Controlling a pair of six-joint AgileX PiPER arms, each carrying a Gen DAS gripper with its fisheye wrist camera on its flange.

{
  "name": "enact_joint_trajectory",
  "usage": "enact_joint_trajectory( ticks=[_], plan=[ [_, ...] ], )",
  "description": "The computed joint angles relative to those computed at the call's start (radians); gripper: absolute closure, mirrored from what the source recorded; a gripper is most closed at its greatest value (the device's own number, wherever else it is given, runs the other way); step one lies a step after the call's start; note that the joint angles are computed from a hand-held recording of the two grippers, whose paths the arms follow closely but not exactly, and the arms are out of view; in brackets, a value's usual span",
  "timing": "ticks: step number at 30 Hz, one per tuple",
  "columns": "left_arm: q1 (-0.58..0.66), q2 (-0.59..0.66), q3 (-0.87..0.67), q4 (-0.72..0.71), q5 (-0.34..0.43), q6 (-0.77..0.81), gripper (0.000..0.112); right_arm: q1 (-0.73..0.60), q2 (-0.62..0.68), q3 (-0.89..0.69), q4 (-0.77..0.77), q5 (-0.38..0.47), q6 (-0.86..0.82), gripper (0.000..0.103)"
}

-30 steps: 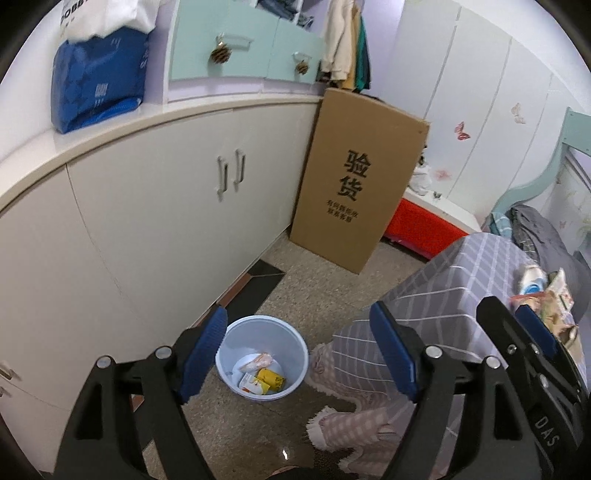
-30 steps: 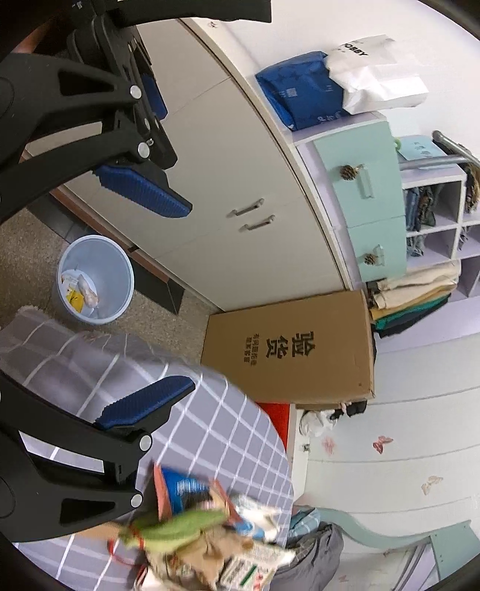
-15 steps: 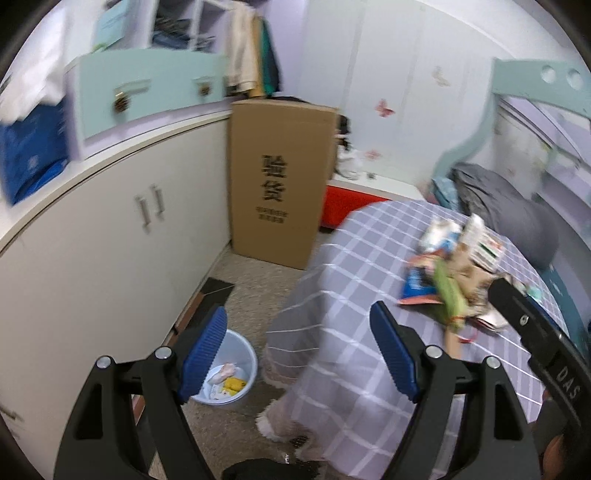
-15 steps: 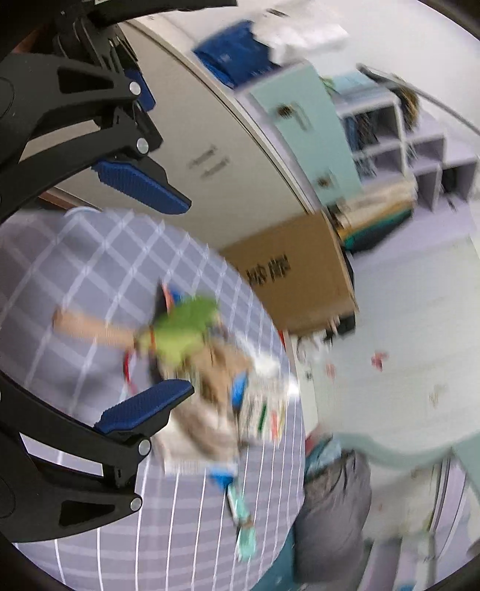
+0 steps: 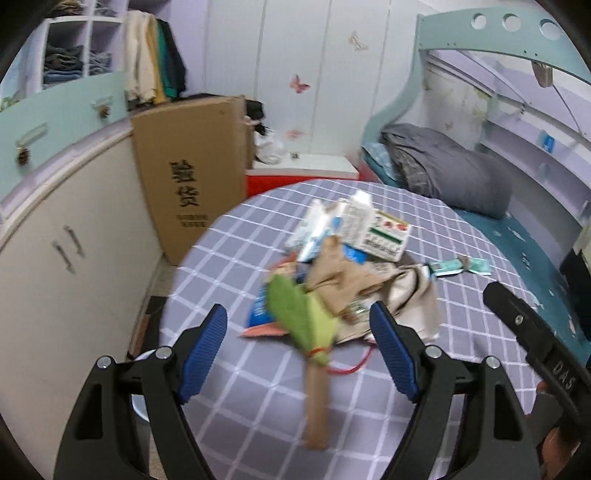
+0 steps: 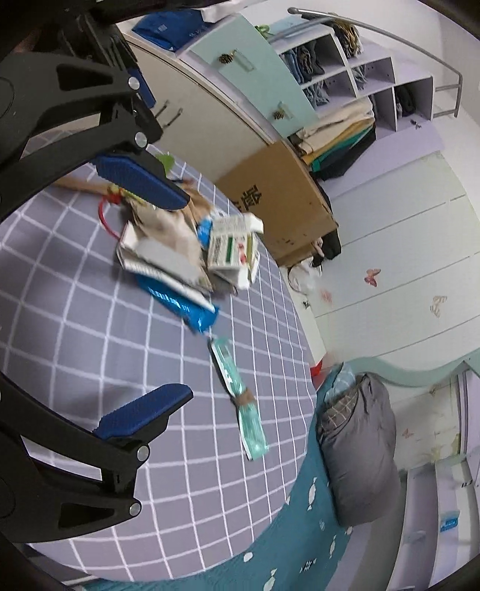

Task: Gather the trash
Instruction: 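Move both tools back over the remaining trash on the table, then grasp the beige stocking with the left tool while the right tool grasps the white medicine box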

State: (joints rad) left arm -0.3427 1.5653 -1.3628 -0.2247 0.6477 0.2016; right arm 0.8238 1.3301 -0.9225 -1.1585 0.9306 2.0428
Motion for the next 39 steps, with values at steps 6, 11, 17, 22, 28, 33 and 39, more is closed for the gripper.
enact_joint_trajectory(
  ticks=[6,11,17,22,28,33,39],
  plan=[
    [-0.055,0.145,-0.172,0.030,0.077,-0.097,0.042,-0.092,-0.037,0.028,0.015,-0.083,-0.061,0.010],
    [-0.061,0.250,-0.282,0.021,0.125,-0.139,0.051,-0.190,-0.038,0.025,0.040,-0.177,-0.151,0.010],
    [-0.072,0.350,-0.384,0.055,0.170,-0.181,0.054,-0.283,-0.002,-0.014,0.112,-0.265,-0.288,0.010],
    [-0.062,0.372,-0.396,0.049,0.185,-0.179,0.097,-0.325,0.039,-0.055,0.180,-0.311,-0.393,0.010],
    [0.023,0.315,-0.334,-0.173,0.160,-0.018,0.105,-0.335,0.083,-0.122,0.233,-0.312,-0.498,0.010],
    [0.069,0.250,-0.294,-0.275,0.128,0.028,0.105,-0.345,0.175,-0.273,0.347,-0.261,-0.689,0.010],
    [0.077,0.216,-0.294,-0.072,0.006,-0.146,0.105,-0.361,0.323,-0.509,0.531,-0.186,-0.871,0.009]
  ],
)
